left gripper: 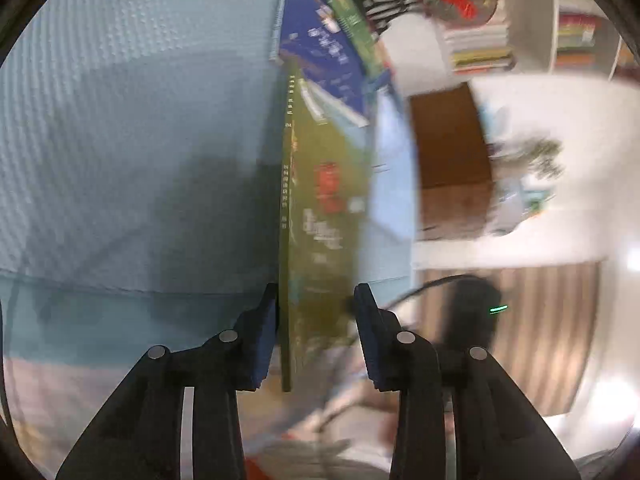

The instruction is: Organize books

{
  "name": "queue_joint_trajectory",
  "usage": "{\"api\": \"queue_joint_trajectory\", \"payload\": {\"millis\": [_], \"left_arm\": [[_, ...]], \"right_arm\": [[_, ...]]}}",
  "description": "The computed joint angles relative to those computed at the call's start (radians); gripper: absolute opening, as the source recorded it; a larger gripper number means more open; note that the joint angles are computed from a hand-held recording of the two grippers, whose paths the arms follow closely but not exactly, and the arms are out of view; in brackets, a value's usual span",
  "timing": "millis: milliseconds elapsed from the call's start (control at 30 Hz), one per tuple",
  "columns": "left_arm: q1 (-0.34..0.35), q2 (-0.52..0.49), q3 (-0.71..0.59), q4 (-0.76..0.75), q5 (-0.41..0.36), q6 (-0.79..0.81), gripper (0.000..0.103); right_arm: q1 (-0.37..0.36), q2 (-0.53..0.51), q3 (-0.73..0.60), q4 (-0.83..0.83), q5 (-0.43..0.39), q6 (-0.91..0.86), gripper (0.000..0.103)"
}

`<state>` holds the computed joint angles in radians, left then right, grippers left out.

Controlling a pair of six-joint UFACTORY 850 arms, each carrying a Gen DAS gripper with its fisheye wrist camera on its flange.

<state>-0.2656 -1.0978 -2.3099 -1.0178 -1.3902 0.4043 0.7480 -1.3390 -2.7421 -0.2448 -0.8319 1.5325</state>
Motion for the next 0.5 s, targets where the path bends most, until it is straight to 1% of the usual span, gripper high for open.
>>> {"api": "queue_joint_trajectory", "payload": {"millis": [33, 67, 133, 200, 233, 267, 300, 333, 367, 400, 467, 500], "left_arm": [[-0.003, 0.004, -0.004, 0.007, 0.004, 0.013, 0.033], [-0.011, 0.010, -0.006, 0.033, 0.018, 0.033, 0.033], [-0.031, 0.013, -0.013, 0.102, 0.045, 0.045, 0.033], [-0.050, 0.023, 0.006, 0.154, 0.066, 0.054, 0.032], [-0.055, 0.039, 0.030, 0.175, 0.085, 0.070, 0.022], [-0.067, 0.055, 0.051, 0.205, 0.113, 0.086, 0.015], [-0.070, 0.061, 0.061, 0.210, 0.121, 0.093, 0.010], [-0.069, 0.059, 0.057, 0.198, 0.116, 0.089, 0.010], [-0.064, 0.044, 0.035, 0.180, 0.097, 0.080, 0.010], [-0.053, 0.017, -0.003, 0.127, 0.050, 0.055, 0.010], [-0.028, -0.054, -0.089, -0.023, -0.053, -0.032, 0.010], [-0.021, -0.081, -0.122, -0.075, -0.087, -0.075, 0.010]], "right_arm": [[0.000, 0.036, 0.066, -0.007, 0.034, 0.012, 0.054], [0.000, 0.049, 0.091, -0.013, 0.047, 0.023, 0.054], [-0.002, 0.031, 0.058, -0.007, 0.035, 0.024, 0.054], [-0.002, 0.045, 0.084, -0.009, 0.050, 0.033, 0.054], [-0.002, 0.035, 0.063, -0.005, 0.038, 0.032, 0.054], [-0.003, 0.047, 0.082, 0.001, 0.048, 0.036, 0.054], [-0.003, 0.084, 0.142, 0.000, 0.082, 0.050, 0.054], [-0.003, 0.120, 0.202, -0.008, 0.129, 0.067, 0.054], [-0.003, 0.148, 0.240, -0.022, 0.162, 0.078, 0.054], [-0.001, 0.165, 0.260, -0.039, 0.174, 0.085, 0.054], [0.003, 0.183, 0.274, -0.063, 0.182, 0.088, 0.054], [0.004, 0.201, 0.305, -0.069, 0.208, 0.096, 0.058]]}}
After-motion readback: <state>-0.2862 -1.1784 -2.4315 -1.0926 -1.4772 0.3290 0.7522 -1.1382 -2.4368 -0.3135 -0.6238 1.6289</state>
